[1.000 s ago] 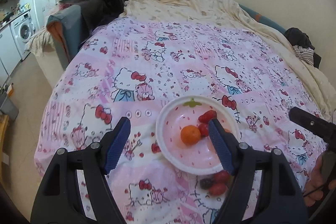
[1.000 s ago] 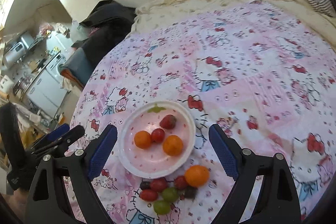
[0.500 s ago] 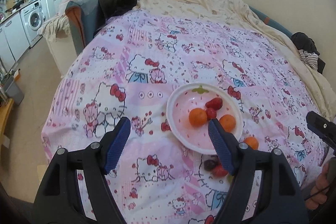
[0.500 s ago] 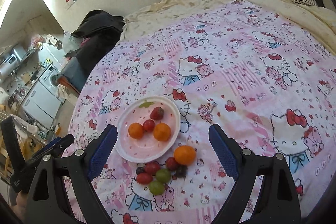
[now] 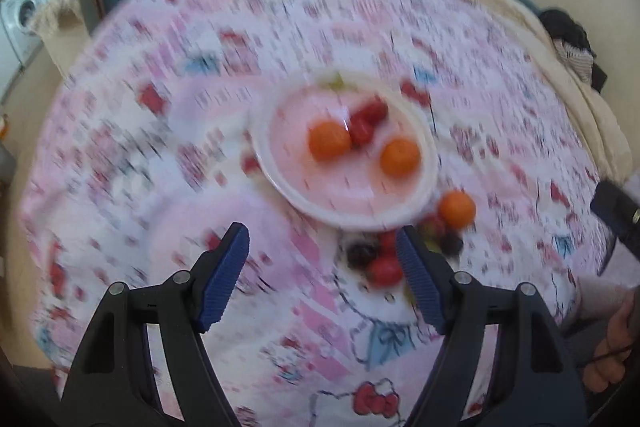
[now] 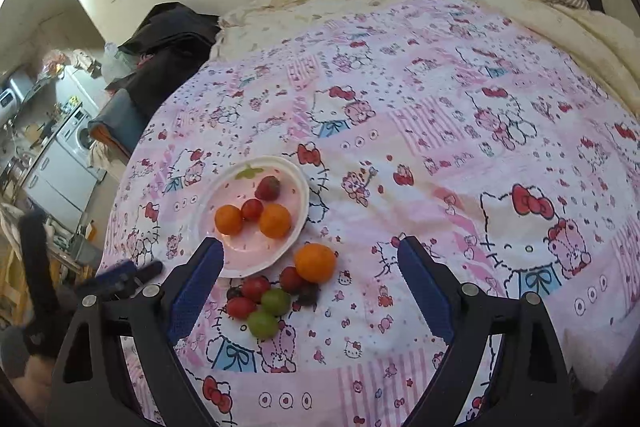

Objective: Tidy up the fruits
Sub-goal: 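Withdraw both tools from the plate toward the remaining fruit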

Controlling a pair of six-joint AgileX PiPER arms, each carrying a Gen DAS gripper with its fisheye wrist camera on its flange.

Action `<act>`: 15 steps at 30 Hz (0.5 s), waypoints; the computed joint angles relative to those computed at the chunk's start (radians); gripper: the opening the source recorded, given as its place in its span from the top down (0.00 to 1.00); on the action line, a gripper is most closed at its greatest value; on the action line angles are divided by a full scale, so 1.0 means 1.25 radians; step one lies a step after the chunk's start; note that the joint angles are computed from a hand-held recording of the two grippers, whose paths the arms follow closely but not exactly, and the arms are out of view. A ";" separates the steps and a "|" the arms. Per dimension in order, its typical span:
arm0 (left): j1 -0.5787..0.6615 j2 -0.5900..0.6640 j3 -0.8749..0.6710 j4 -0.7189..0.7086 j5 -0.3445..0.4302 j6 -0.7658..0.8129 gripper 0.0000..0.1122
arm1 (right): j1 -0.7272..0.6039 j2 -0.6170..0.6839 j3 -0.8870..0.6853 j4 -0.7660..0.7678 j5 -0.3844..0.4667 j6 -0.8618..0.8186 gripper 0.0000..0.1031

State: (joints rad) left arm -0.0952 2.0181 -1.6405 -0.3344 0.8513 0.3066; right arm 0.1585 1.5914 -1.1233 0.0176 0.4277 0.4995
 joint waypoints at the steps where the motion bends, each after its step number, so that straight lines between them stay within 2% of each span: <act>1: -0.006 0.015 -0.005 0.000 0.016 -0.002 0.44 | -0.006 0.004 -0.001 0.015 0.002 -0.010 0.12; 2: -0.015 0.029 -0.006 0.003 0.026 -0.006 0.49 | -0.010 0.008 -0.002 0.027 0.003 -0.017 0.12; 5: -0.042 0.057 -0.006 0.015 0.034 -0.013 0.55 | -0.024 0.017 -0.003 0.077 0.002 -0.047 0.12; 15: -0.063 0.117 -0.060 -0.023 0.076 0.000 0.59 | -0.043 0.044 -0.022 0.153 0.004 -0.118 0.12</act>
